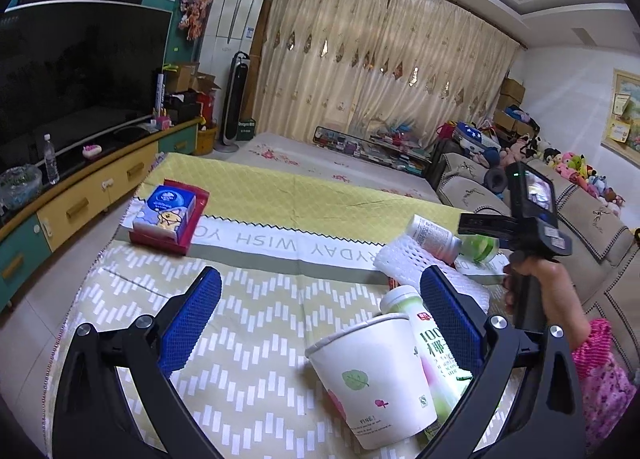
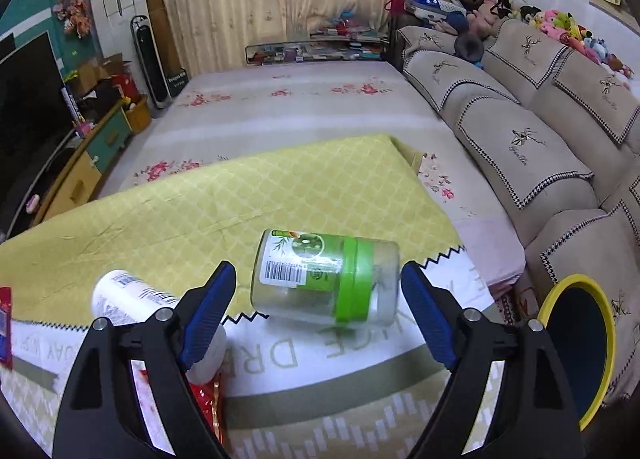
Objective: Collect trash
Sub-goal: 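Grasp the green-lidded jar with the right gripper and lift it, then carry the jar over the bin and open the right gripper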
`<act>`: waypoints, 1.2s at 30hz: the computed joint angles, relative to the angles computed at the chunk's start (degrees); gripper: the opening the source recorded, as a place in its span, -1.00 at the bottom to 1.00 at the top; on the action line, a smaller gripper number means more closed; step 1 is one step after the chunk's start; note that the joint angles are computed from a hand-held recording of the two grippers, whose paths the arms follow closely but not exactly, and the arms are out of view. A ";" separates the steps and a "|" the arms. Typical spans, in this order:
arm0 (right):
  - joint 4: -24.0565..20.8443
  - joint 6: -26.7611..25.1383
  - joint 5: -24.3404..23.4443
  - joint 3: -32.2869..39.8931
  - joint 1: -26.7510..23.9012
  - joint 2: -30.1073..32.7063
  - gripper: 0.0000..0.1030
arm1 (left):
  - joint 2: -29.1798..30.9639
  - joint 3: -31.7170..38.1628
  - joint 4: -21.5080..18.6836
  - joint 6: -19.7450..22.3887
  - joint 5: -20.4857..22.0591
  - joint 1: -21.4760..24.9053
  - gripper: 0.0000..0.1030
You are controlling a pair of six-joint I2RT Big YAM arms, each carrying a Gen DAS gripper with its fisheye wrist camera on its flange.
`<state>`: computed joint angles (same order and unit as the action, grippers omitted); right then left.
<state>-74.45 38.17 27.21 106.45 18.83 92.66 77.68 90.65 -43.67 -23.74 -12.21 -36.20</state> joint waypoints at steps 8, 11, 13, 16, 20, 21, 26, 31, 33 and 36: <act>1.49 1.06 0.51 -3.26 0.09 -1.66 0.32 | 0.60 0.42 -0.84 0.49 -0.11 -0.74 0.90; 3.38 0.63 -0.55 -6.52 0.66 -5.36 0.32 | 0.41 0.09 0.12 1.68 -1.42 -1.43 0.90; 4.27 0.29 -0.05 -8.95 1.39 -8.40 0.32 | 0.07 -0.26 0.90 1.93 -1.56 -1.55 0.90; 5.21 -0.22 2.55 -13.50 2.87 -14.21 0.32 | 0.21 -0.18 0.61 1.88 -1.24 -1.51 0.90; 3.51 2.83 6.70 -20.94 4.26 -23.41 0.32 | 0.35 -0.13 0.50 1.83 -0.91 -1.53 0.90; 2.43 4.06 7.67 -22.67 4.12 -25.60 0.32 | 0.36 -0.26 0.60 1.92 -0.81 -1.52 0.90; -4.31 10.98 10.65 -29.62 0.95 -34.45 0.33 | 0.60 -0.09 0.64 2.47 -0.79 -1.86 0.90; -6.04 11.80 6.45 -35.46 -6.64 -39.88 0.33 | 0.87 0.15 0.38 3.27 -1.15 -2.37 0.90; -5.72 11.33 5.46 -36.83 -8.98 -40.63 0.33 | 0.82 0.10 0.73 3.79 -1.40 -2.58 0.90; -4.31 10.48 3.76 -38.01 -11.58 -40.69 0.33 | 0.71 0.04 1.06 4.54 -1.78 -2.92 0.90</act>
<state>-78.77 48.66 30.98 68.44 7.24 51.97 78.38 90.69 -42.61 -19.20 -13.99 -39.12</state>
